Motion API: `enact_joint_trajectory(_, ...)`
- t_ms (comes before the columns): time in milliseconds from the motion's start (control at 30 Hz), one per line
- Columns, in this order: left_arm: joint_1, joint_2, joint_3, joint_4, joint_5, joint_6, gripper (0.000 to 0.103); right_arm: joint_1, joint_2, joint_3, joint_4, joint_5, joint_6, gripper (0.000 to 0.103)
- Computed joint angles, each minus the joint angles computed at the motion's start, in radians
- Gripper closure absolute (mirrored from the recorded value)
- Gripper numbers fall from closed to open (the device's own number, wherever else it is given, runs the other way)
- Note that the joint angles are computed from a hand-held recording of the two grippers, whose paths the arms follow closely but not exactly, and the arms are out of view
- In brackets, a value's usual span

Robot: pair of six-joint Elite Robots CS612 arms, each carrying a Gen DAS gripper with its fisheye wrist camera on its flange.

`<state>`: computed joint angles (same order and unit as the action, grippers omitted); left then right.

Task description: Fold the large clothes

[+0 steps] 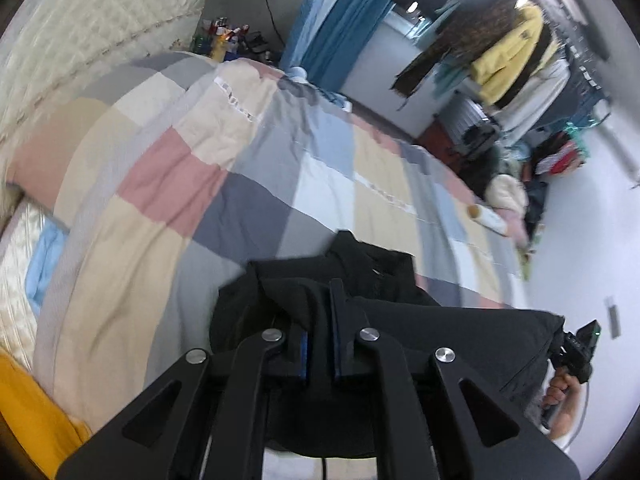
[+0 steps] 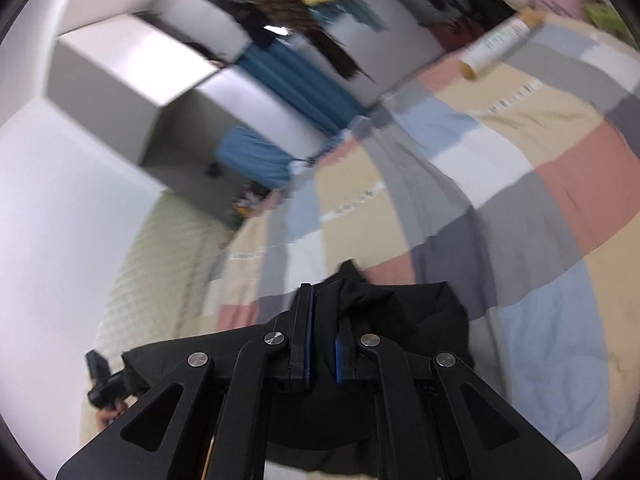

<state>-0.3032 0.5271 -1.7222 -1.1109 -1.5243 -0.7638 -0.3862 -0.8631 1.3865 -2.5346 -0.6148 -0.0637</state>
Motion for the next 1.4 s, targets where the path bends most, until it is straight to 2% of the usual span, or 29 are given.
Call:
enact_joint_trajectory(67, 0.005, -0.007, 0.056, -0.015, 0.027, 0.006, 0.093, 0.019, 0.049, -0.063, 0.017, -0.053, 0.054, 0.097)
enact_joint_trajectory(233, 0.019, -0.016, 0.177, -0.046, 0.053, 0.013, 0.092, 0.059, 0.151, -0.194, 0.088, -0.159, 0.085, 0.098)
enact_joint_trajectory(467, 0.042, -0.018, 0.325, -0.117, 0.044, 0.027, 0.092, 0.099, 0.278, -0.364, 0.185, -0.249, 0.088, 0.099)
enact_joint_trajectory(567, 0.055, -0.014, 0.355, -0.148, 0.014, 0.018, 0.092, 0.107, 0.329, -0.43, 0.238, -0.242, 0.088, 0.099)
enact_joint_trajectory(733, 0.063, -0.008, 0.369, -0.154, -0.024, -0.011, 0.092, 0.109, 0.371, -0.482, 0.326, -0.203, 0.065, 0.098)
enact_joint_trajectory(867, 0.049, -0.001, 0.345, -0.144, 0.021, 0.005, 0.092, 0.105, 0.365, -0.469, 0.334, -0.183, 0.041, 0.098)
enact_joint_trajectory(1033, 0.029, 0.012, 0.289, -0.122, 0.059, 0.007, 0.091, 0.088, 0.323, -0.407, 0.329, -0.142, 0.012, 0.094)
enact_joint_trajectory(1167, 0.022, 0.018, 0.244, -0.089, 0.035, -0.019, 0.083, 0.076, 0.267, -0.338, 0.32, -0.137, -0.016, 0.089)
enact_joint_trajectory(1200, 0.019, 0.022, 0.225, -0.089, 0.029, -0.027, 0.076, 0.073, 0.249, -0.319, 0.317, -0.139, -0.027, 0.081)
enact_joint_trajectory(1233, 0.018, 0.025, 0.211, -0.085, 0.022, -0.03, 0.064, 0.069, 0.23, -0.297, 0.316, -0.139, -0.039, 0.077)
enact_joint_trajectory(1267, 0.015, 0.027, 0.193, -0.081, 0.013, -0.03, 0.056, 0.066, 0.214, -0.281, 0.313, -0.143, -0.048, 0.068)
enact_joint_trajectory(1300, 0.009, 0.03, 0.172, -0.078, 0.022, -0.026, 0.043, 0.063, 0.19, -0.253, 0.298, -0.151, -0.061, 0.058)
enact_joint_trajectory(1333, 0.002, 0.031, 0.156, -0.072, 0.043, -0.022, 0.029, 0.06, 0.169, -0.229, 0.275, -0.162, -0.071, 0.054)
enact_joint_trajectory(1400, -0.017, 0.035, 0.11, -0.06, 0.106, -0.01, 0.024, 0.056, 0.13, -0.185, 0.232, -0.182, -0.091, 0.044)
